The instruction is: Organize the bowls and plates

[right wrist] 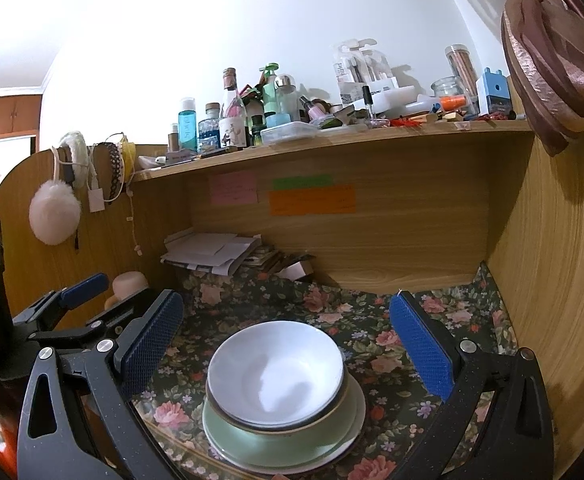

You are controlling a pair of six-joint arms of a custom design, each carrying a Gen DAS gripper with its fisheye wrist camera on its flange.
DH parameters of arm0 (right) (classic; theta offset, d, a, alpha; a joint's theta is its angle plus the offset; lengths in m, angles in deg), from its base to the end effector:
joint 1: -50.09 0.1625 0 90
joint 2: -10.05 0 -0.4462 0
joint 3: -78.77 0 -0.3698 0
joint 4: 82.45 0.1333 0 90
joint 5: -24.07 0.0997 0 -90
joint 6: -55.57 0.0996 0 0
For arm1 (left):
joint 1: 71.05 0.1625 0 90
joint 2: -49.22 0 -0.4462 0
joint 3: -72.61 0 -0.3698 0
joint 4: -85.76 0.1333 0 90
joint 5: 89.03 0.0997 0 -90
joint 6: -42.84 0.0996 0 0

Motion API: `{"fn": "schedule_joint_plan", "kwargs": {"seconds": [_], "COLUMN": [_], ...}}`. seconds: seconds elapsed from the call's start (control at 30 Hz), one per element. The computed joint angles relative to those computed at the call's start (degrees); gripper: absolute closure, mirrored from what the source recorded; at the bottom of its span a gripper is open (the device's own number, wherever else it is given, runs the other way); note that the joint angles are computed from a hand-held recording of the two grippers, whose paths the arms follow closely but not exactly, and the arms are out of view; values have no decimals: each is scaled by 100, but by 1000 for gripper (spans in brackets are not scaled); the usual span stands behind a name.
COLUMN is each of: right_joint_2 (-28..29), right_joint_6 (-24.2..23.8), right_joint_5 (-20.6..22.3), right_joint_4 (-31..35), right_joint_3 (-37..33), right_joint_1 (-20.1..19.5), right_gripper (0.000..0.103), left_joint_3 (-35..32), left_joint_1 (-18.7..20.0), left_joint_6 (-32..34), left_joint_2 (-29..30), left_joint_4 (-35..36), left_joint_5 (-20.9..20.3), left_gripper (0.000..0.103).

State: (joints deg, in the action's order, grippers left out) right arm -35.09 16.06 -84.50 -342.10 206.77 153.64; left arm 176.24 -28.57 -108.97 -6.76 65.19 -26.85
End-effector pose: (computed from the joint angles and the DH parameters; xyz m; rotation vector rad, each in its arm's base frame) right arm 0.2067 -0.4239 0.2061 0.5970 -1.8658 1.7126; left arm -0.2708 -0.4917 0.1302 1.1973 2.1389 -1.5625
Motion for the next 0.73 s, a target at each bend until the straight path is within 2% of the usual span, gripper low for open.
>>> {"fn": "schedule_joint_plan", "kwargs": {"seconds": [0.17,0.73], "right_joint_2": [-1,-77], "right_joint_6": [35,119], "right_joint_5": [-3,114], "right_joint_4": [-30,166], "right_joint_3": [6,-30], "right_joint_1": [-9,-105], "right_gripper": [0,0], "left_joint_3": [-112,-157], "left_joint_1": [25,69], "left_joint_6": [-102,-54], "left_joint_2": [63,95], "left_joint_4": [210,157], "left_joint_5": [37,96], "left_gripper": [0,0]}}
